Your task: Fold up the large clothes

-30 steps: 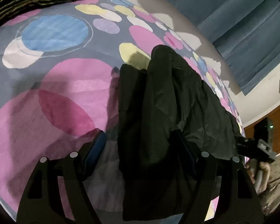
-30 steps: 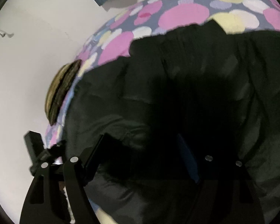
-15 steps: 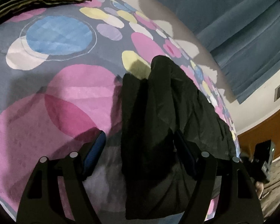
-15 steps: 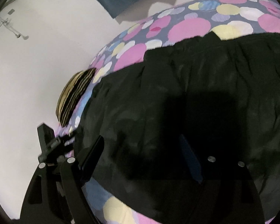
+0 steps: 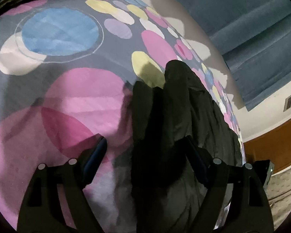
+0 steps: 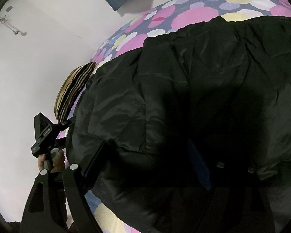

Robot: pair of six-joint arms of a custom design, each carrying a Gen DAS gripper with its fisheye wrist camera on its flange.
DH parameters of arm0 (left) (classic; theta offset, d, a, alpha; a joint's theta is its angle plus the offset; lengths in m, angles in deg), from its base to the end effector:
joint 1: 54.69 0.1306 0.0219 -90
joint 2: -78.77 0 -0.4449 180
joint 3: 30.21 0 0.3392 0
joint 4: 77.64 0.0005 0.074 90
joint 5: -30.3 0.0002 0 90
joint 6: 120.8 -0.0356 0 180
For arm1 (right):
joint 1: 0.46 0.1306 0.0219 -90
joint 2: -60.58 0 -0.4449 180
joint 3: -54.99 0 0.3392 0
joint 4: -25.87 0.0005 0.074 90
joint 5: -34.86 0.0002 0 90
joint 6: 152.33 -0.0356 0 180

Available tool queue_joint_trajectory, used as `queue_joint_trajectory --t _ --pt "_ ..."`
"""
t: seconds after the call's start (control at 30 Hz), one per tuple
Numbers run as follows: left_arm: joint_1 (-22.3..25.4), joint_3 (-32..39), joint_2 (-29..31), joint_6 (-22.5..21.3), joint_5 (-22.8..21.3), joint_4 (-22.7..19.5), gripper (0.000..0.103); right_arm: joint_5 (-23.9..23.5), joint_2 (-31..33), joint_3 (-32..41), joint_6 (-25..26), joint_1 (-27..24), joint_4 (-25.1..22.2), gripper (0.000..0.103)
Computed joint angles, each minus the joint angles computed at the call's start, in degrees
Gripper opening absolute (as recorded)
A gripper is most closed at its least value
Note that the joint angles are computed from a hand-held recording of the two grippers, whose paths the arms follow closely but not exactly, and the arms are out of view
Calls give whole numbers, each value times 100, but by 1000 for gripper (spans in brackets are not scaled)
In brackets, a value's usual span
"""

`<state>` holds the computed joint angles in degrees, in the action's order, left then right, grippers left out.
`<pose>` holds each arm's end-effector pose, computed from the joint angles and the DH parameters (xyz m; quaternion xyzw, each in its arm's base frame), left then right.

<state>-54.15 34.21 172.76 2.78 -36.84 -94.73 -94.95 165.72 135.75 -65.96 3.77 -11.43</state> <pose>0.4212 -0.0104 0.3292 -0.1973 0.8923 -0.2795 0.2946 0.4920 0.0587 0.3307 -0.0881 0.9112 0.3451 0.2068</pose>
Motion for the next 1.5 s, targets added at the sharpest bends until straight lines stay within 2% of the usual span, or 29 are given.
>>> queue_joint_trajectory --t 0.1,0.13,0.2,0.3,0.33,0.37,0.4,0.43,0.5,0.57,0.77,0.93,1.0,1.1,1.23,1.3,1.5 --pt "-16 -21 -5 -83 6 55 81 -29 -13 -33 5 -4 43 82" --pt "-15 -15 45 -136 192 109 82 -33 -2 -27 -3 3 60 82" --pt "-9 57 218 -270 592 94 92 -62 -4 -46 1 -8 87 82" --pt "-19 259 408 -761 811 -48 91 -145 -2 -66 54 -52 84 82" --pt "17 303 450 -666 984 -57 81 -167 10 -56 59 -56 85 81" --pt "66 335 514 -565 1304 -39 50 -188 14 -57 69 -62 90 81" --pt "111 373 592 -343 1665 -12 42 -196 14 -57 75 -65 89 82" --pt "100 372 577 -254 1621 7 39 -202 18 -57 74 -65 94 82" --pt "-35 523 475 -515 1289 -277 27 -198 33 -44 90 -62 91 82" --pt "-151 662 350 -676 1042 -495 22 -205 44 -43 100 -61 98 82" --pt "-597 1348 33 -919 587 -1096 19 -328 119 6 155 -96 61 82" --pt "-1178 2394 176 -1272 -18 -1961 18 -513 206 91 248 -154 -26 81" --pt "-1388 2652 226 -1336 -193 -2172 18 -671 250 149 325 -202 -132 81" --pt "-1872 3329 453 -1522 -721 -2695 18 -1017 313 263 530 -327 -362 81" --pt "-2449 4110 783 -1777 -1330 -3235 18 -1390 307 406 936 -581 -880 80" --pt "-2661 4355 922 -1875 -1479 -3370 18 -1587 240 434 1000 -816 -973 81" --pt "-3303 4815 1375 -2096 -1801 -3498 18 -2710 141 636 234 -1728 -634 81"
